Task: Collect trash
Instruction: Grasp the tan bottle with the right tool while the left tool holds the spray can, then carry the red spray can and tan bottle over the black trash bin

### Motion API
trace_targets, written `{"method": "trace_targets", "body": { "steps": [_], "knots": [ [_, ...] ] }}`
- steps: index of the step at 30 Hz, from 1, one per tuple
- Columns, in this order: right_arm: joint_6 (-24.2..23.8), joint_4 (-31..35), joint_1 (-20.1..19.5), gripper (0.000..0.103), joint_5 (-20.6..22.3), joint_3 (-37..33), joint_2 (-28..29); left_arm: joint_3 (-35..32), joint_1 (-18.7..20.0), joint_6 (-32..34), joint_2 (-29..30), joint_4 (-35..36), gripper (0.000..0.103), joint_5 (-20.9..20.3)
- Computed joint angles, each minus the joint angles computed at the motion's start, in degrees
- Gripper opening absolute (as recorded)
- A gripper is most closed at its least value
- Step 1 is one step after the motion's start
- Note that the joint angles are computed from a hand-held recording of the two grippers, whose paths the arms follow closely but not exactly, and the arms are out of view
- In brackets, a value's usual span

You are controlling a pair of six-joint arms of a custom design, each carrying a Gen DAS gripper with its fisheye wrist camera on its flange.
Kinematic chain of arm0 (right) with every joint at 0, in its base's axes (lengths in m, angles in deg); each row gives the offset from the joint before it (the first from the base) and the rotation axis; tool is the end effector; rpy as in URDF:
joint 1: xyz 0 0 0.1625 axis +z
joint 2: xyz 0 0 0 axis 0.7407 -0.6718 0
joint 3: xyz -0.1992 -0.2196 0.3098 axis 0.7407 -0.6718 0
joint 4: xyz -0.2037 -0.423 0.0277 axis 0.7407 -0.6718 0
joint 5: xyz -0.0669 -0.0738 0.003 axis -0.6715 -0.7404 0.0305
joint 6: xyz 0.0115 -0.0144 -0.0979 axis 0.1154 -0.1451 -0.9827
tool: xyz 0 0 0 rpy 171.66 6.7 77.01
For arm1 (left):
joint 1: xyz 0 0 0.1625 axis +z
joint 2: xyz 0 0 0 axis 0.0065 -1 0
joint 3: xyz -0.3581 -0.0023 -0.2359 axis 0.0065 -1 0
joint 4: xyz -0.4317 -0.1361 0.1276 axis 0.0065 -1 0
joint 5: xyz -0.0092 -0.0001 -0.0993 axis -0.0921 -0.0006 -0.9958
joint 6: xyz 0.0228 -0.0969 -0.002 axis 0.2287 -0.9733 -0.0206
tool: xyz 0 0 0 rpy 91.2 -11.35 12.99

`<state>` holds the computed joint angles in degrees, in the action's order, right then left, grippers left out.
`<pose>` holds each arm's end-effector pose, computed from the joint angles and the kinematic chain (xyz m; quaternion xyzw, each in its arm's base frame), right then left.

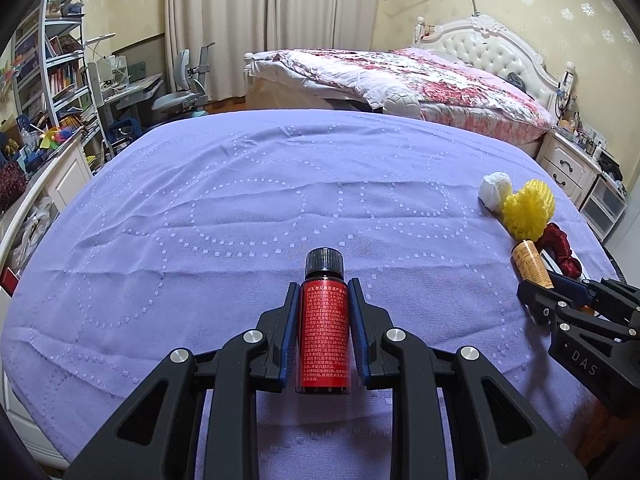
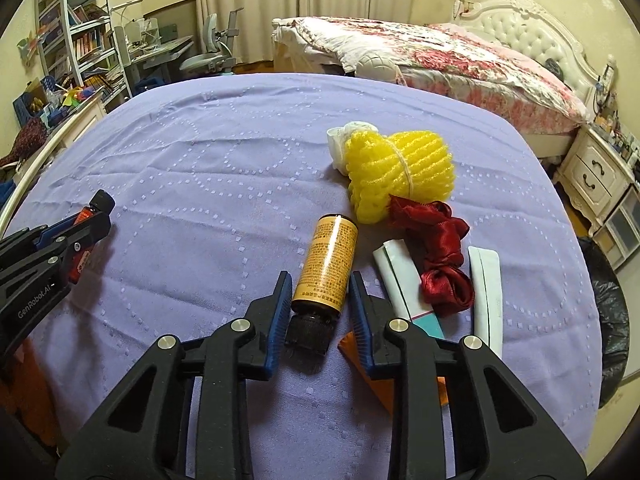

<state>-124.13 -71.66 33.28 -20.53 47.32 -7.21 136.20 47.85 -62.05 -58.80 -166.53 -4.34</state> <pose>-0.0025 -0.7634 0.2109 0.4167 -0.8590 0.1806 0.2362 -0.3013 -0.6800 -0.0695 -0.0493 0.8034 -0.4316 0.4073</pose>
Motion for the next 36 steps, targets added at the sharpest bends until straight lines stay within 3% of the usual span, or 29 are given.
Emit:
{"method": "trace_targets", "body": {
  "steps": [4,6,10,12,14,27,36],
  "knots": [
    [0.9,0.6,0.2,0.032,0.2,-0.1,-0.1,-0.2,0.0,-0.2,0.1,0.2,0.025,-0.1],
    [1.4,1.0,0.3,0.039,0.8,-0.1,-0.3,-0.2,0.0,-0.1,0.1,0.1,0.025,-0.1],
    [1.2,0.6,0.6,0.039,0.9,0.3,-0.2,-0.4,0.0,-0.1,0.2,0.2,0.025,0.0],
    [1.2,0.6,0.7,0.038,0.3,0.1,0.1,-0.4,0.0,-0.1,0.2,0.2,0.025,0.0],
    [1.3,1.0,0.8,0.023,-0.4,-0.3,0.5,-0.4,0.0,-0.1,0.3,0.1,0.025,0.0],
    [-0.7,0.4,0.2,0.023,2.2,1.7,-1.4,-0.4,-0.4,2.6,0.6,-3.5,0.025,0.2],
    [-1.0,-0.7,-1.1,0.023,5.5,2.7,-4.3,-4.3,-1.7,11.8,4.1,-11.1,0.025,-0.4]
  ]
}}
